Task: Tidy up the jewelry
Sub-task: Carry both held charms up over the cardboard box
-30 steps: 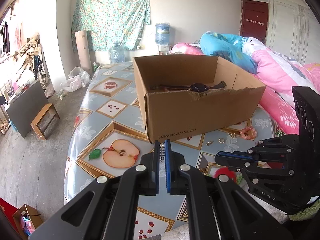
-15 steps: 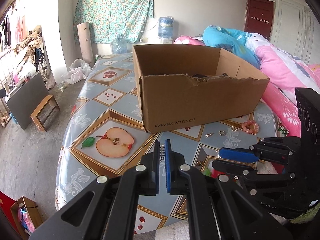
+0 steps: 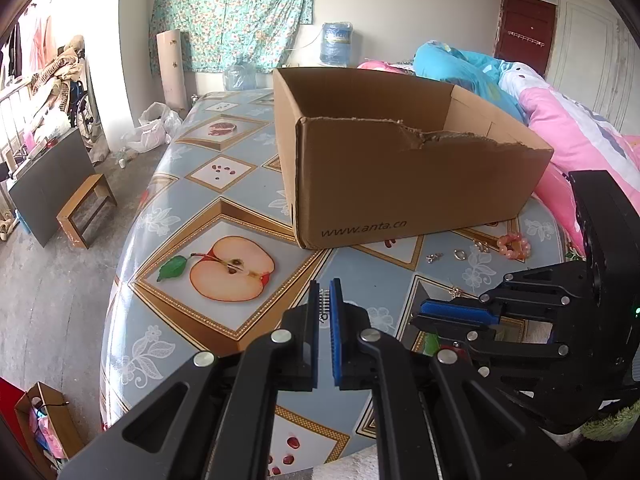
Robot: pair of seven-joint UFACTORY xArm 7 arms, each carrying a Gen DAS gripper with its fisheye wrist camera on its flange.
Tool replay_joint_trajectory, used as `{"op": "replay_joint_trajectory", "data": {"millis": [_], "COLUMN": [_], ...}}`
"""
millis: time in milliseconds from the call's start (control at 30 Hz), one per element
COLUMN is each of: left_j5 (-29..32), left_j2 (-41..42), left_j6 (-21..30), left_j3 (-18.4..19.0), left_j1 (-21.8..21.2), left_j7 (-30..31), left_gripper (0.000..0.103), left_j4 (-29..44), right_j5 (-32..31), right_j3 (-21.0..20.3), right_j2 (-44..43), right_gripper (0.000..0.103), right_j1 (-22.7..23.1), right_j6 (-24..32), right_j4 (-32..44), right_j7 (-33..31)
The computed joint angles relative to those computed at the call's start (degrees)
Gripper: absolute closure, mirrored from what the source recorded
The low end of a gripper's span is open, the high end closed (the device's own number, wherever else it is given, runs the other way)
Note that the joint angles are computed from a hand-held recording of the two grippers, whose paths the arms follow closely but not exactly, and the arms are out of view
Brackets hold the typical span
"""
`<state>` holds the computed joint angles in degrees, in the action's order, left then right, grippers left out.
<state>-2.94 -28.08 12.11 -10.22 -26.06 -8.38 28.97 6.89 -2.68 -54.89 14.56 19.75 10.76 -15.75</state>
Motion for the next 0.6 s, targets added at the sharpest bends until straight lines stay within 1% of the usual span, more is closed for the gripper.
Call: {"op": "replay_joint_trajectory", "data": {"millis": [100,233,367,467,600], "left_j5": [0.13,0.35,0.61,0.82,0.43], "left_j2": [-0.14,-0.54,-1.22,-2.15,-3.10], "left_j6": [-0.29,-0.63,-0.60,-0.50,-1.23], "left_j3": [0.06,-0.06,-0.27,-0.34,0.59], "left_j1": [0.12,0.38,0.46,0.41,-0.93], "left_j7": [-0.03,-0.24,-0.51,-0.61,0.36], "left_gripper": [0.099,0.099,0.099,0.099,0.099], "left_j4": [-0.10,-0.26,-0.39,-0.20,1.00], "right_j5": [0.68,3.74,7.34,9.74,11.85], "right_j3": [-1.50,-5.16,-7.80,-9.62,-10.35], "right_j2": [0.49,1.12,0.50,-2.17,-7.44], "right_gripper": [0.098,0.098,0.098,0.098,0.098], "right_j1": [0.71,2.20,3.16,2.79,1.21], "right_j6": [0.49,2.41,3.99,6.28,8.76], "right_j4": [0.60,2.00,2.88,3.28,3.66], "right_j7": [-0.51,-1.78,-3.39,-4.56,-5.65]}}
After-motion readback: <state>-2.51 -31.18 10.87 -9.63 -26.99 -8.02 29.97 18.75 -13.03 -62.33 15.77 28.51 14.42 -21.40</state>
